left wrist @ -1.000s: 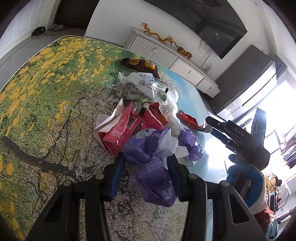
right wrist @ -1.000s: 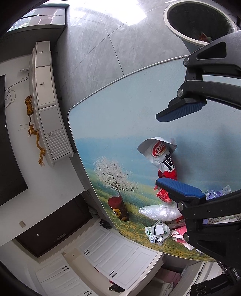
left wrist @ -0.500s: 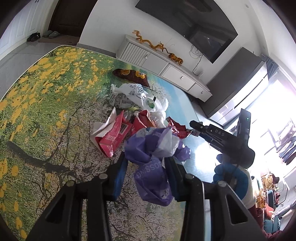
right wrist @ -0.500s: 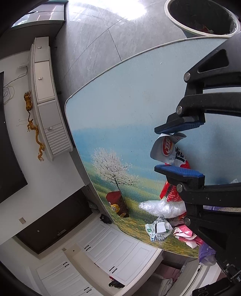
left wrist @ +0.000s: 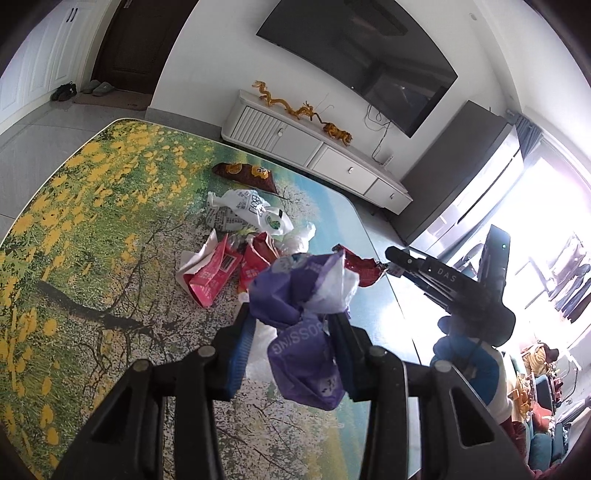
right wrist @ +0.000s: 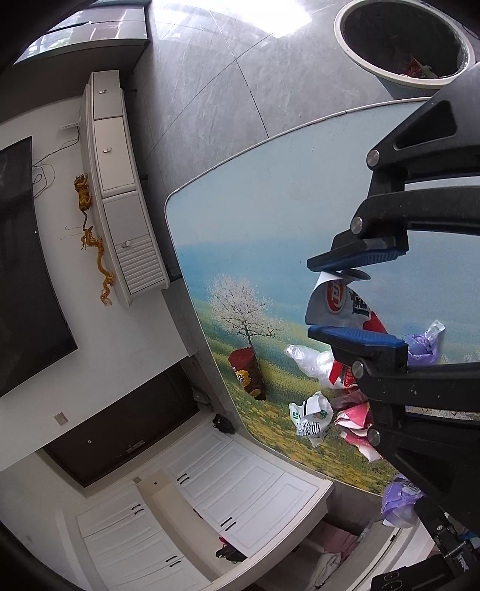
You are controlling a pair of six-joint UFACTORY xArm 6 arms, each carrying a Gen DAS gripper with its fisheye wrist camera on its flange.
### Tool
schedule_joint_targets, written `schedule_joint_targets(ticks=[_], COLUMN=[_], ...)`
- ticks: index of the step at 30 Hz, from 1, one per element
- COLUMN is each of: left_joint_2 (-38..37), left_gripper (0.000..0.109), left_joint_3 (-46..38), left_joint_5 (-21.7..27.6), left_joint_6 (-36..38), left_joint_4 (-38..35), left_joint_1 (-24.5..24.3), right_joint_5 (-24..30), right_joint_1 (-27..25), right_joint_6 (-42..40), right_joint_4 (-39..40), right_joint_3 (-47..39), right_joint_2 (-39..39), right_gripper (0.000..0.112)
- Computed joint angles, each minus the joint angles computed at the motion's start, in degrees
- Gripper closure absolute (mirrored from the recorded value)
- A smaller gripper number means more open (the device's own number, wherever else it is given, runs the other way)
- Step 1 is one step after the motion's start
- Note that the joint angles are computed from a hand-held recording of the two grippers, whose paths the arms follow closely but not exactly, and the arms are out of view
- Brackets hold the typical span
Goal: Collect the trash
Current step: 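Carry both items to the bin and open both tools to release them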
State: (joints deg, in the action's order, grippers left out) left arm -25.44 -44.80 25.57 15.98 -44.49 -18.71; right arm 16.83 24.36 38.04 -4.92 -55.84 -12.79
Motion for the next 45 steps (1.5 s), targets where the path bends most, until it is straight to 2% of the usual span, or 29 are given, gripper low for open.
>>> schedule_joint_targets(ticks=[10,11,17,26,32,37,45], left_joint_2=[-5.92,-6.42,-9.33,-8.33,-0.92,9.47,29.73], left_gripper=[0.071,0.077,0.077,0.077,0.077,0.077,0.076], left_joint_3=[2.27,2.27,2.07,-2.81,-11.07,-21.03,-40.67], left_joint_5=[-2.16,-2.16,-3.64,-5.24,-5.49,-3.64,3.47], left_joint_6=[-4.40,-4.91,-8.32,-12.66,-17.53,-20.90,-23.19], left_joint_4=[5.03,5.78,10.60,16.16,24.09,29.16,32.48], left_joint_1=[-1.83,-2.11,-4.28,-10.17,-17.20,-23.05,-29.63], right_joint_5=[0.40,0.60,2.07,5.34,9.82,15.42,20.07], right_joint_1=[0.53,0.61,0.90,-0.84,-4.95,-9.64,-23.17], right_joint_6=[7.52,8.38,13.31,19.35,20.42,20.22,12.71], right_joint_4=[-8.47,-9.43,-15.35,-22.67,-24.73,-26.25,-20.72], right_joint_3=[3.27,3.55,5.80,11.00,14.96,17.85,24.49], right_joint_2=[-9.07,-10.03,-16.62,-29.11,-38.51,-45.10,-51.34], right_gripper=[0.085,0.085,0.085,0.085,0.085,0.084,0.084])
